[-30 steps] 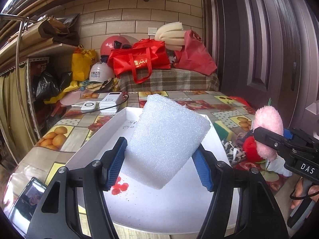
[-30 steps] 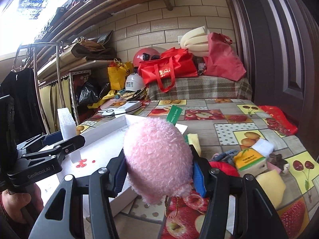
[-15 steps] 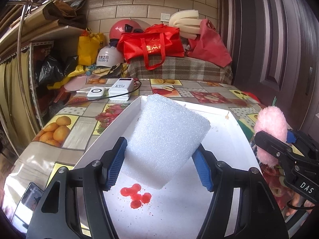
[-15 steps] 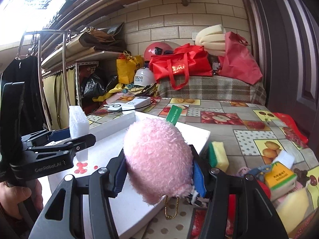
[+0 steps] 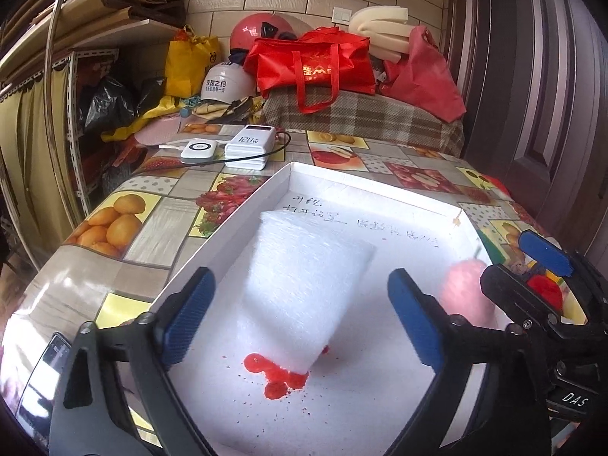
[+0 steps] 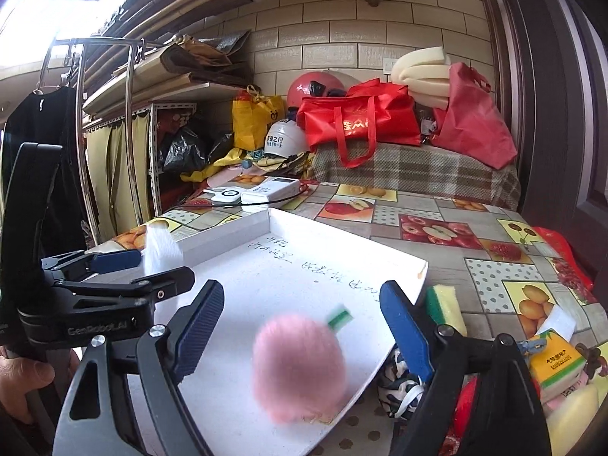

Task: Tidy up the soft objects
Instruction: 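Lower and open both grippers, releasing foam block and pink ball into the box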

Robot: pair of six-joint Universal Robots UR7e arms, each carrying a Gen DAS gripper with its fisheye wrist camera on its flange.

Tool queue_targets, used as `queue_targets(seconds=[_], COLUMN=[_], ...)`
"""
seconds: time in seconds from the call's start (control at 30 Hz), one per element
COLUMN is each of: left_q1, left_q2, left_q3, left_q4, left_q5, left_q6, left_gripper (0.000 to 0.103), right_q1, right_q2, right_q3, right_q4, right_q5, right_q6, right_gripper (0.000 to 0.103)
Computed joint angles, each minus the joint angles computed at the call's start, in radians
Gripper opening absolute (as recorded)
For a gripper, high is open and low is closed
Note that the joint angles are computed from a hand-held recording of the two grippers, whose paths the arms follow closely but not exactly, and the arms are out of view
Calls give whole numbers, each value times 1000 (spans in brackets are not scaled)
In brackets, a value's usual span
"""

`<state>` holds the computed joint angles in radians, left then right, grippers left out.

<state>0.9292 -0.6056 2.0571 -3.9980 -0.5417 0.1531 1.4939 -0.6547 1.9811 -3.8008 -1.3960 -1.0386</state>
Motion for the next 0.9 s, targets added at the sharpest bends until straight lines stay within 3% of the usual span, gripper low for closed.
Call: queue_targets(seconds=[0.53, 0.73, 0.9], left_q1=[-34, -58, -69], left_q2=[54, 92, 83], left_q3=[-17, -27, 4], left_q4=[-216, -381, -335], left_q5=[20, 2, -45], left_q6=[190, 334, 276], left_gripper=[103, 103, 103], right_q1=[-19, -33, -46], right_q2=[-3, -23, -46], right_q3=[18, 38, 58], right_q4=[-48, -41, -31], right_q5=[53, 66, 64], right_q6=[13, 22, 29], right_gripper=[87, 100, 100])
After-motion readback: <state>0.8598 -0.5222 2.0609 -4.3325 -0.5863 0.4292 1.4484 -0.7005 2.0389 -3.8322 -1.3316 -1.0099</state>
